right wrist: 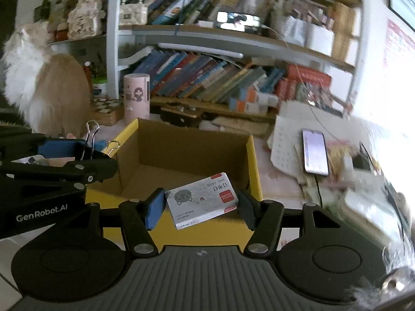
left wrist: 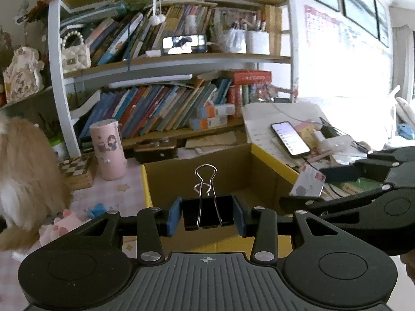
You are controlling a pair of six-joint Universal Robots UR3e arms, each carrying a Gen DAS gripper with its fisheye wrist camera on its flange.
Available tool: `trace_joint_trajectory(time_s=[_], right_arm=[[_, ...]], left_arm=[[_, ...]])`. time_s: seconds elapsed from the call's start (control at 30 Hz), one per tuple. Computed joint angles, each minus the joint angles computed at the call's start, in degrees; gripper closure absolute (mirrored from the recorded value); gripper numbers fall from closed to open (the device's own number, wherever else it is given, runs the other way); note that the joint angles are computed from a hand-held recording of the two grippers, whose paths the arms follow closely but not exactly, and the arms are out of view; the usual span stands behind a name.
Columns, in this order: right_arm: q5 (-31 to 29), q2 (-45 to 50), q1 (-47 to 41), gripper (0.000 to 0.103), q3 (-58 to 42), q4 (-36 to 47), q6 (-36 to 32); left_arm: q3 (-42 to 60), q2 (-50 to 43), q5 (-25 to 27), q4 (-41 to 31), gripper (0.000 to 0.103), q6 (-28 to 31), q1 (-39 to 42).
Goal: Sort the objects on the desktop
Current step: 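Lower both tools into the yellow box and open both grippers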
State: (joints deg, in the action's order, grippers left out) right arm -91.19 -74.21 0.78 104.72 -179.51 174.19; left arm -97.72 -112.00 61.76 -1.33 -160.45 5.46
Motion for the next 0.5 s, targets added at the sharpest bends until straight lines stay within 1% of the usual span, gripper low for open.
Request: trace_joint_trajectory(time_s=[0.1,0.17,0.27,0.5], right_arm=[[3.3,3.1,-2.3,0.045,-4.4,1.1,-4.8],[5.0,5.6,-3.4,0.045,-8.1,3.0,-7.7],[7.5,8.6,-4.9,0.045,-12.9,7.0,-10.7],[11.8,16.7,-6.2,0.045,-26.4,18.5,-21.8]], left_arm=[[6.8,-3.3,2.1,-5.8,0.063,-2.2,-1.6],[10.2,-5.4,3.8,-8.0,0.063,-2.8,-2.5],[15.4,-8.7,6.4,-10.7,0.063,-3.3,-4.0],[28.9,-16.9,11.7,-18.3,0.062,-3.1,-7.4]])
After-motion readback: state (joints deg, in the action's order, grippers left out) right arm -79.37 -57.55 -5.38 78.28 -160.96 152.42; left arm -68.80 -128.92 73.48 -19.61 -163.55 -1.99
